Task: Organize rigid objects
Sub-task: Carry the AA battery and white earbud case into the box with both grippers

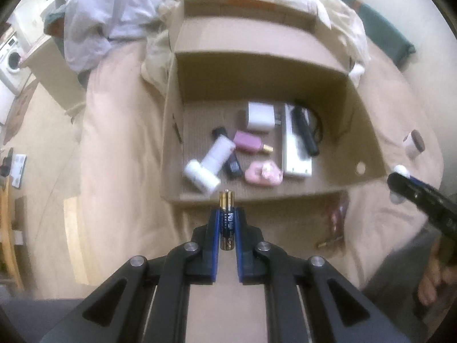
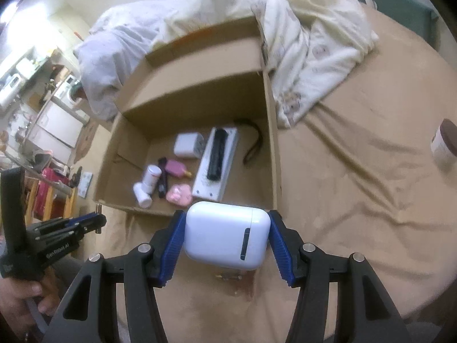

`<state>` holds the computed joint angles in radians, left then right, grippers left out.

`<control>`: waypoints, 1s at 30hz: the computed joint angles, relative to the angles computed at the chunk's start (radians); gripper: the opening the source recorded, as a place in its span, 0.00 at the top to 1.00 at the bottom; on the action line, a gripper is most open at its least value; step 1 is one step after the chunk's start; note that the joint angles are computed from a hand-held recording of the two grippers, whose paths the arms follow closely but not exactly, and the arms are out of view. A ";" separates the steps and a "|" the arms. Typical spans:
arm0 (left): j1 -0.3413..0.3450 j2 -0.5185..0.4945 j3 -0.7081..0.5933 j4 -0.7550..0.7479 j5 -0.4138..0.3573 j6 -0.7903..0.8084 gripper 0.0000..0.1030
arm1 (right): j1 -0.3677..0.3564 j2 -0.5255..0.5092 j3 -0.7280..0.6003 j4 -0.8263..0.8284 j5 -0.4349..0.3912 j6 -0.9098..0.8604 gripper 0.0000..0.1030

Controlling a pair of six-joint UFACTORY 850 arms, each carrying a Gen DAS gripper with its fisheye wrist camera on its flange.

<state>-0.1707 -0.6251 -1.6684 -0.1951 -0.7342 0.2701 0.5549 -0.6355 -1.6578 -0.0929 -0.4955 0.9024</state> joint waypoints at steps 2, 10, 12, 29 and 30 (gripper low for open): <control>-0.005 -0.021 -0.040 0.002 0.004 -0.002 0.91 | -0.002 0.002 0.000 -0.013 0.018 0.008 0.41; -0.020 -0.114 -0.192 0.020 -0.018 -0.006 0.91 | -0.020 -0.052 -0.090 -0.111 0.010 0.017 0.41; -0.026 -0.140 -0.229 0.028 -0.025 -0.005 0.91 | -0.023 -0.076 -0.125 -0.112 0.000 -0.001 0.42; -0.053 -0.276 -0.353 0.074 -0.027 -0.034 0.91 | -0.041 -0.390 -0.576 0.017 -0.210 -0.240 0.41; -0.052 -0.283 -0.360 0.075 -0.035 -0.040 0.91 | -0.041 -0.398 -0.587 0.028 -0.218 -0.249 0.41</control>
